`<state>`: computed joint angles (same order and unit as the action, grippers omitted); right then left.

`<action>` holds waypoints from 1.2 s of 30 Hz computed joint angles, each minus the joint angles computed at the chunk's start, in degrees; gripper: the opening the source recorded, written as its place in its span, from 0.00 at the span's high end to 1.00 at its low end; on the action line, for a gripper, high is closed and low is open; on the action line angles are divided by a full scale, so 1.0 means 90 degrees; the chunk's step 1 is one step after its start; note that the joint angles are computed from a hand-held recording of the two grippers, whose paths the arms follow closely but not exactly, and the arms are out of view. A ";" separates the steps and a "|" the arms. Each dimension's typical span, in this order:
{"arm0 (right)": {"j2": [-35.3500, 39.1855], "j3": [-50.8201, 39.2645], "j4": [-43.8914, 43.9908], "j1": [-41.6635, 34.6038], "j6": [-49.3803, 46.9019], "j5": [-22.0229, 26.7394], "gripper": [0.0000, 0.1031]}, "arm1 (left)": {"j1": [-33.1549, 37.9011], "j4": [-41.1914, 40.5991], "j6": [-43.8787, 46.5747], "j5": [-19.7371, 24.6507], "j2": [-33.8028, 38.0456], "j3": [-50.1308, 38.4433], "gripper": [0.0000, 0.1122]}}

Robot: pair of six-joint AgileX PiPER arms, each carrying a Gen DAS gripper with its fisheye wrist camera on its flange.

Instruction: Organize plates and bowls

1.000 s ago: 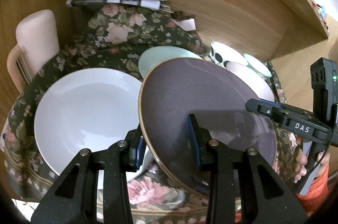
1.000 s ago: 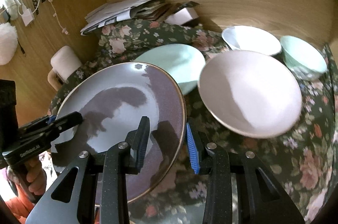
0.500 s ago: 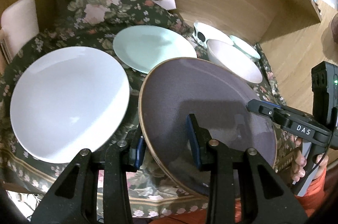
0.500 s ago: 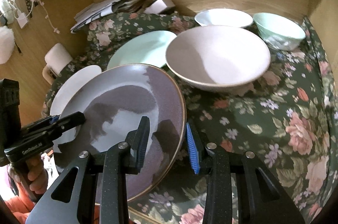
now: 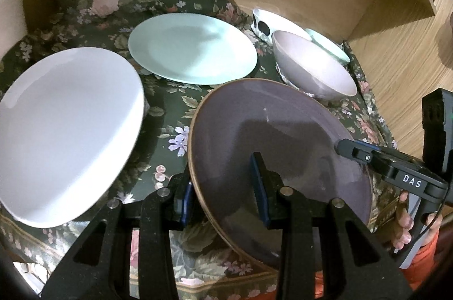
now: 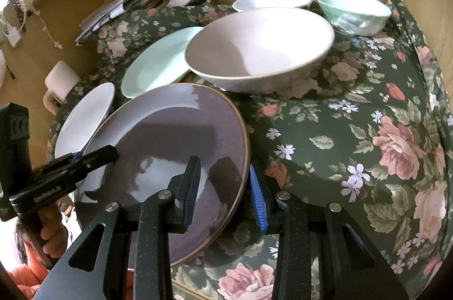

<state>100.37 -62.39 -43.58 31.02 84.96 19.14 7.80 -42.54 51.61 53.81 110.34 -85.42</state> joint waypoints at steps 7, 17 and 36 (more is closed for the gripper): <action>0.0085 0.0010 0.0033 -0.0070 -0.0002 -0.0071 0.70 | -0.0122 0.0000 0.0036 -0.0133 0.0160 -0.0081 0.69; 0.0061 -0.0044 -0.0280 0.0065 0.0211 0.0272 0.70 | -0.0130 -0.0019 0.0118 -0.0134 0.0246 -0.0142 0.67; 0.0179 -0.1294 -0.0766 0.0497 -0.0426 0.0857 0.46 | 0.0359 -0.0753 0.0841 -0.1033 -0.0648 0.0252 0.37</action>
<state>101.98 -74.04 -50.48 35.49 81.12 26.85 11.03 -49.31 59.18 44.51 104.50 -83.15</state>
